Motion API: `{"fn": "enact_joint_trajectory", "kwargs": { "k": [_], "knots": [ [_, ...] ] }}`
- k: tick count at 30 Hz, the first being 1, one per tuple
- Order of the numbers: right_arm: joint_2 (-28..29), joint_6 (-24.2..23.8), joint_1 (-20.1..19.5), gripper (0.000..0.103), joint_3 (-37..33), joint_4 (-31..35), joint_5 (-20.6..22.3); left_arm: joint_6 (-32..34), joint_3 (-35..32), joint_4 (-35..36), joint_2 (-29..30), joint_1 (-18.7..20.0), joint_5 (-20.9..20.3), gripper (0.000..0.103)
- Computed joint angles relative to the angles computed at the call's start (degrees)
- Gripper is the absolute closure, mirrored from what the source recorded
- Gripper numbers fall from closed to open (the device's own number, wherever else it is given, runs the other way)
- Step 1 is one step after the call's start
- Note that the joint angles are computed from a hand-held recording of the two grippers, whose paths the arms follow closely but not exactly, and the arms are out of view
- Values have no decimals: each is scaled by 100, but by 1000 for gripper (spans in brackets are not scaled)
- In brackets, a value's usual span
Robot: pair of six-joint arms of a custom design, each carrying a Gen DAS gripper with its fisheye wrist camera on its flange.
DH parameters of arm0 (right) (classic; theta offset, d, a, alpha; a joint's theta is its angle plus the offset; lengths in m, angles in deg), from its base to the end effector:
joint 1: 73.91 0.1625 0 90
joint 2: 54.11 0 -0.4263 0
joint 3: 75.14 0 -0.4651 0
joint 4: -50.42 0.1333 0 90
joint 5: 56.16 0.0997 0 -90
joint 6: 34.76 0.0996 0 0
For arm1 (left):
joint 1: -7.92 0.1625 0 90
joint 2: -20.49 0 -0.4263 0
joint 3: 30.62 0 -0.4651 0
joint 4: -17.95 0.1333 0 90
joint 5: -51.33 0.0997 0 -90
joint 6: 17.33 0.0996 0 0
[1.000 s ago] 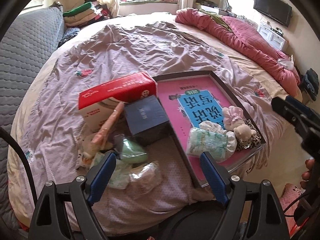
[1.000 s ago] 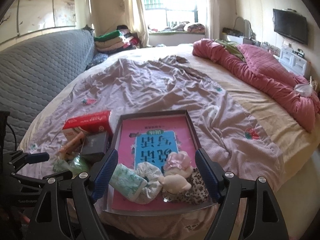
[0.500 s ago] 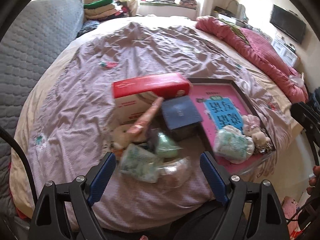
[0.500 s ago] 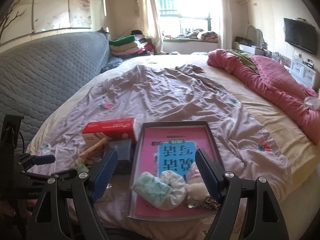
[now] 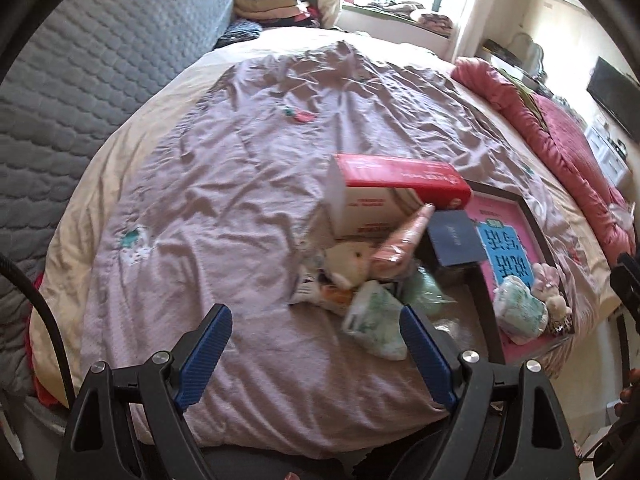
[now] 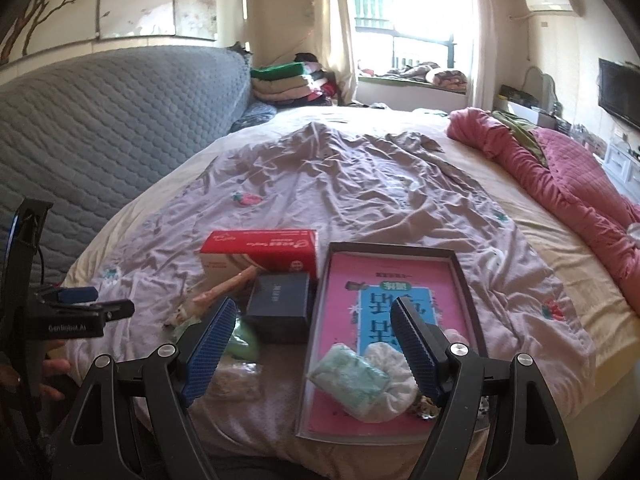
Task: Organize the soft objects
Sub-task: 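Move both open tools down over the pile of soft items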
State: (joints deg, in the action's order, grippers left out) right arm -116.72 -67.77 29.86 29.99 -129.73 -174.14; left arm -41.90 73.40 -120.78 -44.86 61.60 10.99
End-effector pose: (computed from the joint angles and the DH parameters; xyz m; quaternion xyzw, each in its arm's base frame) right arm 0.2438 -0.6312 0.2411 0.2628 -0.8535 0.3493 0.2835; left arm -0.2166 -0.6479 0.2133 0.0559 0.9031 -0.2806 0.3203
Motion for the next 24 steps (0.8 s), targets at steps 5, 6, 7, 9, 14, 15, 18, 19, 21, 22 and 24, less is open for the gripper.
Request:
{"fn": "enact_joint_trajectory", "kwargs": {
  "k": [5, 6, 7, 9, 14, 15, 18, 19, 21, 22, 24],
  "knots": [
    [73, 20, 26, 22, -30, 171, 41, -23, 92, -18, -131, 55, 39, 18],
    [95, 23, 31, 22, -34, 212, 47, -29, 116, -33, -155, 58, 44, 18],
    [107, 15, 31, 22, -36, 234, 54, -29, 135, -37, -174, 58, 44, 18],
    [154, 30, 39, 22, -48, 317, 55, -16, 162, -42, -200, 67, 36, 18],
    [259, 91, 44, 22, -33, 568, 127, -34, 154, 3, -180, 131, -71, 18],
    [300, 39, 51, 22, -30, 612, 124, -42, 156, 17, -176, 145, -100, 18],
    [386, 15, 57, 22, -27, 741, 132, -65, 155, 84, -143, 186, -170, 18],
    [411, 18, 57, 22, -29, 781, 132, -61, 159, 92, -132, 202, -203, 18],
    [465, -8, 47, 22, -30, 887, 142, -67, 155, 100, -107, 223, -254, 18],
    [483, -6, 42, 22, -34, 921, 134, -55, 153, 90, -87, 234, -289, 18],
    [530, 37, 18, 22, -39, 1026, 125, -47, 140, 107, -52, 253, -337, 18]
  ]
}}
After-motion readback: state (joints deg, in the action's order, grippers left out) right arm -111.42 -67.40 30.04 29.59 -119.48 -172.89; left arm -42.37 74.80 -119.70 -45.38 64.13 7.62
